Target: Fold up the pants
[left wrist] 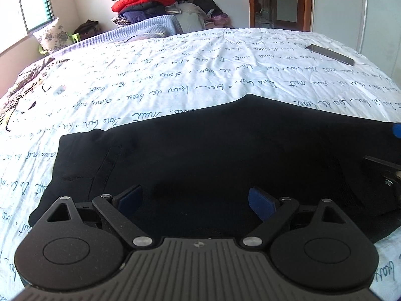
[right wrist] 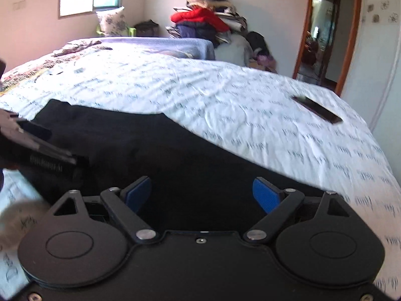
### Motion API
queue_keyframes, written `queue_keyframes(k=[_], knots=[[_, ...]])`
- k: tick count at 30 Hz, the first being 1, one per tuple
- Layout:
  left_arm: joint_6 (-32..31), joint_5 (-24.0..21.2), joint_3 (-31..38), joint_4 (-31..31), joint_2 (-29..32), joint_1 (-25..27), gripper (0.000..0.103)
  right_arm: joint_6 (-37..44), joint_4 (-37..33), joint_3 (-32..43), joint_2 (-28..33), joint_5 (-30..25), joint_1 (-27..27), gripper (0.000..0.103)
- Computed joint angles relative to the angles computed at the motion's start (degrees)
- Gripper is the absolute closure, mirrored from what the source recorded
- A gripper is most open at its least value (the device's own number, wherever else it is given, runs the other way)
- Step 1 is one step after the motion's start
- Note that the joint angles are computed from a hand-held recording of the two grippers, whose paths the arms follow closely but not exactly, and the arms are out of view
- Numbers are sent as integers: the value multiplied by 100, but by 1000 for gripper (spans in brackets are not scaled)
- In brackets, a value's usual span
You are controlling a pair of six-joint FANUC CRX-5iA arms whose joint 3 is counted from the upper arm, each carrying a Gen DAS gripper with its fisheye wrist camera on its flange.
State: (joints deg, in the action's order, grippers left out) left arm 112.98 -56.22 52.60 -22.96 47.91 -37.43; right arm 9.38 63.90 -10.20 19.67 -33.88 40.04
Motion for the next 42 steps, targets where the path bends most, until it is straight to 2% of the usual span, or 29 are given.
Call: queue_keyframes(k=[2,3,4,5,8,9,11,12,14,15,16,20,23,26,28,32,34,35,36,37,38,39,40,41,42], knots=[[-51,-82,-3,6,12,26,9,1200,-1098,673,426,-324,93,12],[-68,-86,-62,14,-18,43,8,1561,-1386,885,601,-419,128,12],[-62,-29,-202,10,-92,68,8,1623,-1373,939,658,-454,162,12],[-63,34,-348,-11,-177,88,5,1422,-1061,856,642,-421,191,12],[124,53,-654,-163,-409,144,5,472,-137,506,482,-50,141,12],[215,123,-790,-161,-498,194,4,397,-151,529,496,13,134,12],[157,307,-1014,53,-588,346,1,1076,-891,835,691,-36,181,12],[21,307,-1054,253,-575,436,0,1230,-1030,956,788,-174,220,12],[-29,549,-1366,572,-730,604,2,999,-768,1049,856,-410,301,12],[8,685,-1562,558,-876,650,5,845,-530,1035,843,-409,329,12],[202,661,-1613,300,-974,635,5,500,5,916,795,-306,332,12],[1409,-26,-1426,-1172,-1172,534,3,-137,1767,913,897,133,371,12],[1916,-798,-1174,-1468,-1156,714,3,332,2268,1246,1176,775,440,19],[2520,-1337,-1241,-1680,-1276,931,3,1442,1945,1791,1603,919,678,33],[2851,-1809,-1270,-1996,-1356,1037,3,2123,1721,2113,1851,876,818,48],[3646,-3143,-1087,-3338,-1334,992,3,3284,1016,2639,2176,783,1041,53],[4086,-3505,-1000,-3651,-1356,1049,4,3858,530,2936,2328,653,1152,53],[4268,-3337,-1146,-3536,-1501,1138,4,4084,391,3065,2409,566,1203,53],[4368,-2980,-1374,-3283,-1681,1254,4,4191,383,3151,2479,497,1226,53],[4306,-2385,-1664,-2770,-1889,1439,3,4314,381,3248,2560,396,1251,53],[3964,-1776,-1939,-2038,-2040,1684,6,4434,420,3303,2623,283,1268,53],[3439,-1083,-2286,-1288,-2145,1918,13,4543,447,3368,2687,195,1285,54],[2862,-627,-2489,-702,-2144,2046,22,4605,479,3400,2727,142,1299,55],[2467,-471,-2520,-416,-2071,2061,32,4624,553,3422,2765,93,1314,55],[2271,-614,-2334,-430,-1884,1963,29,4631,634,3434,2787,45,1328,55]])
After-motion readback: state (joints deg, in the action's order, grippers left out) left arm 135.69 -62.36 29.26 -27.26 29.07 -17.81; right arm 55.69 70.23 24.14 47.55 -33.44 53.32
